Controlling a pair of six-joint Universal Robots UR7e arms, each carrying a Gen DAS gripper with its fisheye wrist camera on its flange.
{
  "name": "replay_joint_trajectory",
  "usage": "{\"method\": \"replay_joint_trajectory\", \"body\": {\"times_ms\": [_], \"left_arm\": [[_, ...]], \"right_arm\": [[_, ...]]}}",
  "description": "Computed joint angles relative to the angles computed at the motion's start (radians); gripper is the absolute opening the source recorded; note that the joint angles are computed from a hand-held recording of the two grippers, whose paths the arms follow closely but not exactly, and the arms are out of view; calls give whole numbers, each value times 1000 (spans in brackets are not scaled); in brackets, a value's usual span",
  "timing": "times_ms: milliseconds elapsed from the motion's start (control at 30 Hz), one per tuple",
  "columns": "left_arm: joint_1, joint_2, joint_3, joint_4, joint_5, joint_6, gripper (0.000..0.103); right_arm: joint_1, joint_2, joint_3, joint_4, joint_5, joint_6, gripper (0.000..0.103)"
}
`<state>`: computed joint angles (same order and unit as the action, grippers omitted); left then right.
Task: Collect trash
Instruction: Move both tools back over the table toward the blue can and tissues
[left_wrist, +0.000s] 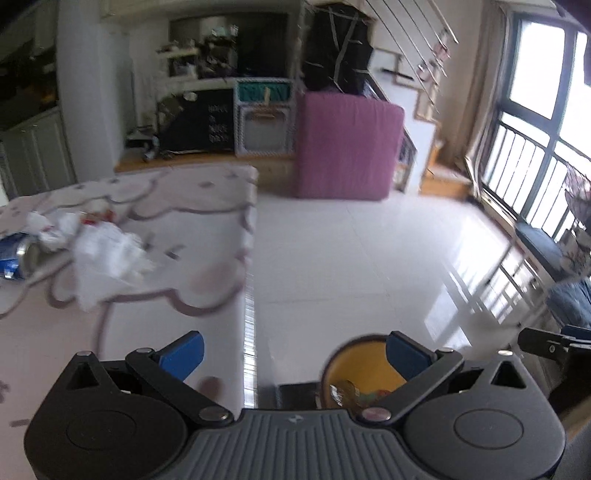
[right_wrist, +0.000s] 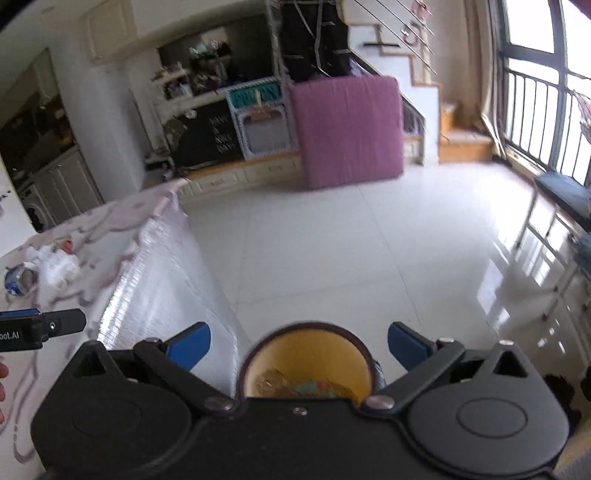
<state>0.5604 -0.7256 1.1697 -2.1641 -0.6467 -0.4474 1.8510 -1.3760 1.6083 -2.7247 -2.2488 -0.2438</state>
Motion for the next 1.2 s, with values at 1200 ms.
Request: {"method": "replay_joint_trajectory", "body": {"times_ms": [1200], "left_arm": [[184, -225, 64, 121, 327, -148, 103]], "right_arm": [[143, 575, -504, 131, 241, -180, 103]]}}
